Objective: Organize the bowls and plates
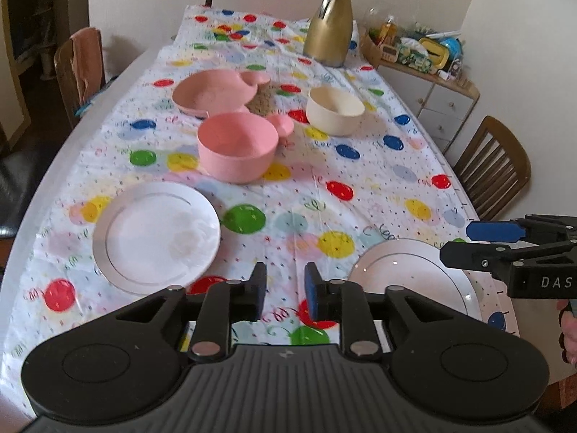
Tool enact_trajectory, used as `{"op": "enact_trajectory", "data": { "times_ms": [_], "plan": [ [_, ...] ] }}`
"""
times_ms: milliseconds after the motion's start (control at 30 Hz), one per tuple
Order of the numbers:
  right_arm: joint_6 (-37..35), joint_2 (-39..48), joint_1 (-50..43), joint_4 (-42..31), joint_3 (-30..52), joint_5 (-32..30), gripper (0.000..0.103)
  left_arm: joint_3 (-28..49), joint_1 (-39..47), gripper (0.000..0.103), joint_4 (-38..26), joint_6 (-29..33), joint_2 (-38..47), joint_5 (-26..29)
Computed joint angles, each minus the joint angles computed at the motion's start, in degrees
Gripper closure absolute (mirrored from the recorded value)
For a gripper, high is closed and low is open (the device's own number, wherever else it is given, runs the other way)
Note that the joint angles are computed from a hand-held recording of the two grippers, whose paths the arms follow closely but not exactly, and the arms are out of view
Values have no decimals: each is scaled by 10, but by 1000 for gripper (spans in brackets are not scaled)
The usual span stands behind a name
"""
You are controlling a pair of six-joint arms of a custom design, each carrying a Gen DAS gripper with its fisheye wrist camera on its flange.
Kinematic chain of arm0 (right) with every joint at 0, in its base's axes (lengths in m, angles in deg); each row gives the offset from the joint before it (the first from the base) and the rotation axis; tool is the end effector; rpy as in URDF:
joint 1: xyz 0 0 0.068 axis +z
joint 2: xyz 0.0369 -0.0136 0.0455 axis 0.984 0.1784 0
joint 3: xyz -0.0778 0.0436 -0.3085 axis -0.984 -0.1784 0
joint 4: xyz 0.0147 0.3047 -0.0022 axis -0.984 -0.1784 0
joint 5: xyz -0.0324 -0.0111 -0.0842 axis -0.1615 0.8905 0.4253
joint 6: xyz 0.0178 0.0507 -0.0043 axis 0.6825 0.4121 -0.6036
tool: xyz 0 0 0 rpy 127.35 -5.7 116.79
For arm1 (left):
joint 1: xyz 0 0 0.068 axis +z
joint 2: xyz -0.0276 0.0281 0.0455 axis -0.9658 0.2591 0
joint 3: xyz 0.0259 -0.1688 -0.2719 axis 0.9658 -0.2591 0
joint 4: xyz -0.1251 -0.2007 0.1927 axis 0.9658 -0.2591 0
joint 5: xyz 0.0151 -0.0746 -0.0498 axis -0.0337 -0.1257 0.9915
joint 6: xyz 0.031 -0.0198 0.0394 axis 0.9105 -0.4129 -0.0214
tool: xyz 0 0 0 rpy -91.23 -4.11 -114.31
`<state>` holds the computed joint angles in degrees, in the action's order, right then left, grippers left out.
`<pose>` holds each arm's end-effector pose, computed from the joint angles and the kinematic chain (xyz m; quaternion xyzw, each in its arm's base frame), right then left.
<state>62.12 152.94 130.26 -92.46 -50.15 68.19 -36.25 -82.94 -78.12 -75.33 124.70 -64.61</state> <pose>0.1826 0.2027 0.2163 -0.0510 0.9279 0.1108 0.3523 0.2259 -0.0413 0.2037 0.1361 0.9264 -0.1443 0.3200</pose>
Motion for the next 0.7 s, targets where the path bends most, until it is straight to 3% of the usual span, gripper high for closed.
{"op": "enact_trajectory", "data": {
  "times_ms": [67, 333, 700],
  "plan": [
    [13, 17, 21, -2, 18, 24, 36, 4, 30, 67, 0, 28, 2, 29],
    [108, 108, 85, -40, 112, 109, 21, 46, 159, 43, -24, 164, 38, 147],
    [220, 230, 129, -62, 226, 193, 5, 114, 260, 23, -30, 290, 129, 245]
  ]
}}
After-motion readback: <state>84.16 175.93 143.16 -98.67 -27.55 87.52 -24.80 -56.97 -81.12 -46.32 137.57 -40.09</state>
